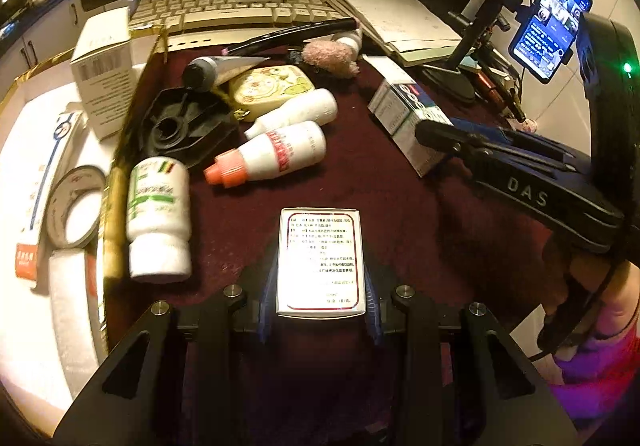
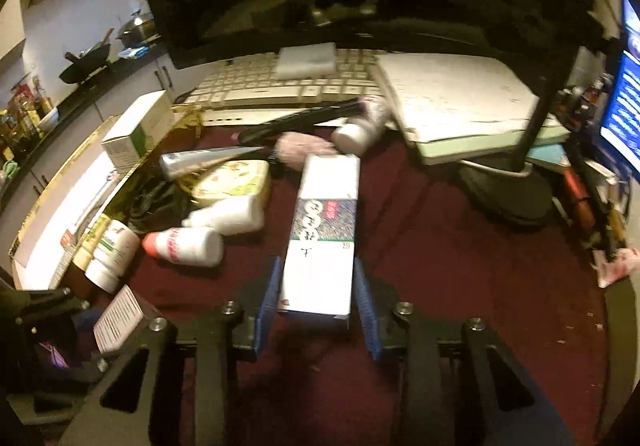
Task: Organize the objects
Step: 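Grasp the long white box with green print with the right tool while the left tool holds its box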
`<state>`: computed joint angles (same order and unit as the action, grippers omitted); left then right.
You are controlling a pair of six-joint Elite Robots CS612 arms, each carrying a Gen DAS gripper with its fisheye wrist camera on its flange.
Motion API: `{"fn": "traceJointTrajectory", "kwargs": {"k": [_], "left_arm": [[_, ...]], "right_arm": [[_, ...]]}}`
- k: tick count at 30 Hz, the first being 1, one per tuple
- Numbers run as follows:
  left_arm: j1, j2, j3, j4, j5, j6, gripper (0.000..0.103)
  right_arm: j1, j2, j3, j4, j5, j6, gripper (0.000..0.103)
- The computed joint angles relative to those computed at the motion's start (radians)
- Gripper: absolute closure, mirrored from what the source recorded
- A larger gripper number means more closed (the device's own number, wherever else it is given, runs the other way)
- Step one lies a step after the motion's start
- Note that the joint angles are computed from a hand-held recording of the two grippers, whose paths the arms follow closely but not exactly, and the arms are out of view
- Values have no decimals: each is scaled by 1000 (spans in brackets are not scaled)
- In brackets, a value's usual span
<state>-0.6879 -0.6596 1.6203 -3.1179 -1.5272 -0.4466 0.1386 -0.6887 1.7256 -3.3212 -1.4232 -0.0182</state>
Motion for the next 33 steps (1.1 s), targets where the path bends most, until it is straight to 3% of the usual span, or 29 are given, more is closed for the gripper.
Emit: {"fn": "traceJointTrajectory", "kwargs": {"k": [15,25,33], "left_arm": [[-1,8,-19,7,-24,13,68],[0,10,-16,-16,-36,3,68],[0,12,-21,-32,-39,9,68]], "right_arm": [[-22,10,-24,67,71,28,68],[-7,28,-46,58,7,-2,70],[-18,22,-30,5,31,7,70]]}}
